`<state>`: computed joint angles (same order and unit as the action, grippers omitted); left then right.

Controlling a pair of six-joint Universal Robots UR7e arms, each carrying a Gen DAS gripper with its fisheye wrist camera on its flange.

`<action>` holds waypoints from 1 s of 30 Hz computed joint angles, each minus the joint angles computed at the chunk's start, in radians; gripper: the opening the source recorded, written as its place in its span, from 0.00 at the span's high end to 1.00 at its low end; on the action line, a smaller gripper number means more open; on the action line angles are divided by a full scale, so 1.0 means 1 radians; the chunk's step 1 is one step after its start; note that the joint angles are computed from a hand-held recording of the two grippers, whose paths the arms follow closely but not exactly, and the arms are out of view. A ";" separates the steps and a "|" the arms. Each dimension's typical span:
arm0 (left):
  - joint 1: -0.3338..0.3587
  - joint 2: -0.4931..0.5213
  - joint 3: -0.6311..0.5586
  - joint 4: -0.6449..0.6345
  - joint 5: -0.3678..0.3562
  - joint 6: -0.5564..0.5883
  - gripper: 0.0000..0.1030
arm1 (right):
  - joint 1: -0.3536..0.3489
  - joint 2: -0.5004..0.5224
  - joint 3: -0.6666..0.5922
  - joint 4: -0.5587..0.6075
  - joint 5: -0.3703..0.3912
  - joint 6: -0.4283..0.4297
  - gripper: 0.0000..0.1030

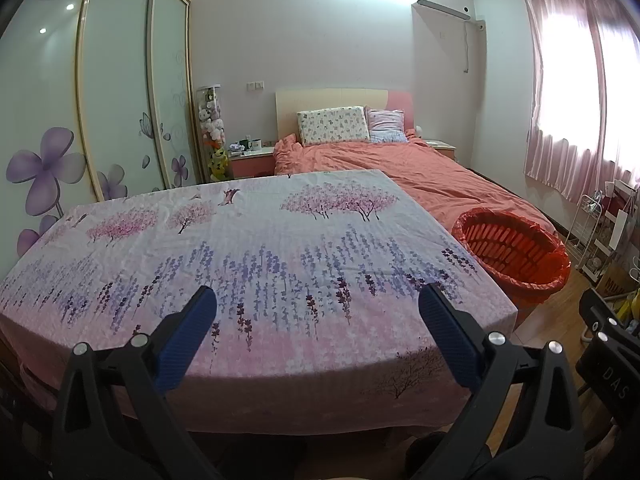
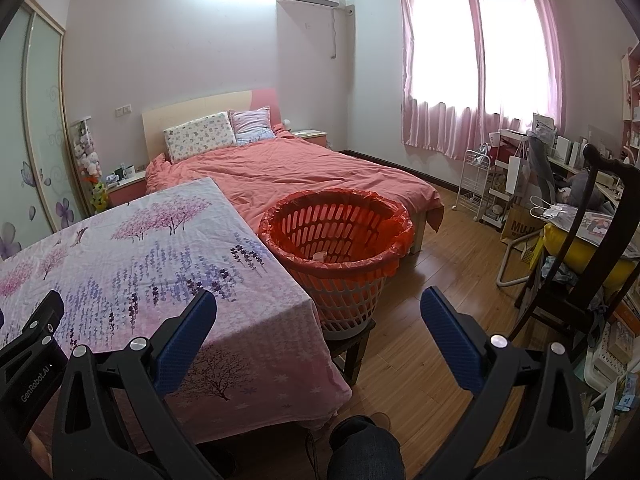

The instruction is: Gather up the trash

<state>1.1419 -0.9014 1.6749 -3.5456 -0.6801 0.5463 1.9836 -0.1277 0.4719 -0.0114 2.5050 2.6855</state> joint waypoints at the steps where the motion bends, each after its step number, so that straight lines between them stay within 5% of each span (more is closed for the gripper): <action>1: 0.000 0.000 0.001 0.000 0.000 -0.002 0.04 | 0.000 0.000 0.000 0.000 0.001 0.000 0.02; 30: 0.003 -0.004 0.001 0.011 -0.002 -0.014 0.04 | 0.000 0.001 -0.001 0.001 0.000 0.001 0.02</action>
